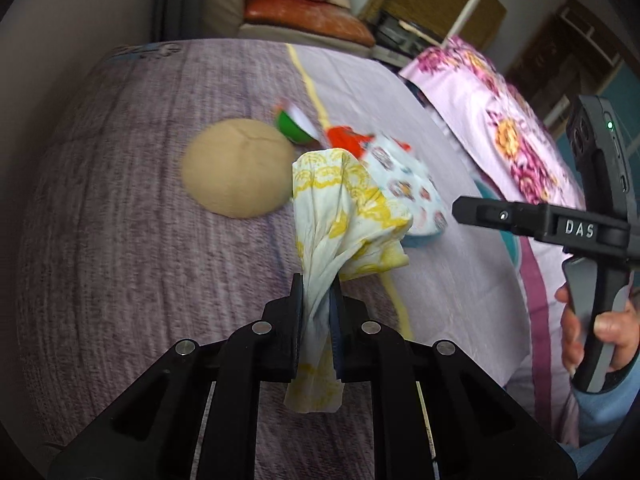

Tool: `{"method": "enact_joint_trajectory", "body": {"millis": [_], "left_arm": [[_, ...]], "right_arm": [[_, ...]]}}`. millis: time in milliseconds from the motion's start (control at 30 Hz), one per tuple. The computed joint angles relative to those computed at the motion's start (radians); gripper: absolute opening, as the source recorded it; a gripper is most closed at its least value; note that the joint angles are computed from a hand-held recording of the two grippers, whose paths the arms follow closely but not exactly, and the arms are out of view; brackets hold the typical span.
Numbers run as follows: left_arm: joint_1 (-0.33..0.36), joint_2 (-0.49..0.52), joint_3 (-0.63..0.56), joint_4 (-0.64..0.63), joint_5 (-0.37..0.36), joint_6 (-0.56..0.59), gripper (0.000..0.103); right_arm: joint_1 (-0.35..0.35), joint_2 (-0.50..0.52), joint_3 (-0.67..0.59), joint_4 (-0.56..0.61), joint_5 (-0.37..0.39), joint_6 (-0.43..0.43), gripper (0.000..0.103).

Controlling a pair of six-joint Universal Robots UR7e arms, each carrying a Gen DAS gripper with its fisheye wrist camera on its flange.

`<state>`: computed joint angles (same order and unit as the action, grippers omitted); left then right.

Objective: Collect trash
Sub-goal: 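Grasp the yellow-patterned diaper with the left tool, then grasp the white cartoon face mask with the right tool while the left tool holds the diaper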

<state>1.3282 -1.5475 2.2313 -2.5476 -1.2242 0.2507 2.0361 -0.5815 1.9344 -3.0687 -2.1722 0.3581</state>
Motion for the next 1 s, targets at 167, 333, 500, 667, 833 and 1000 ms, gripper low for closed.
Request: {"method": "enact_joint_trajectory", "body": {"millis": [167, 333, 500, 667, 833, 1000], "left_arm": [[0.054, 0.027, -0.053, -0.011, -0.024, -0.025, 0.013], [0.088, 0.03, -0.075, 0.007, -0.044, -0.014, 0.013], [0.101, 0.051, -0.082, 0.006, -0.06, -0.023, 0.013], [0.108, 0.063, -0.086, 0.003, -0.065, -0.03, 0.013], [0.115, 0.06, -0.084, 0.002, -0.068, -0.03, 0.013], [0.116, 0.059, -0.082, 0.0, -0.066, -0.028, 0.013]], "right_arm": [[0.002, 0.075, -0.11, 0.08, -0.007, -0.019, 0.081], [0.017, 0.128, -0.169, 0.109, -0.082, -0.026, 0.081], [0.037, 0.163, -0.193, 0.103, -0.17, -0.076, 0.065], [0.05, 0.177, -0.196, 0.075, -0.229, -0.122, 0.049], [0.038, 0.116, -0.125, 0.033, -0.193, -0.074, 0.007], [0.033, 0.083, -0.091, 0.046, -0.159, -0.055, 0.006]]}}
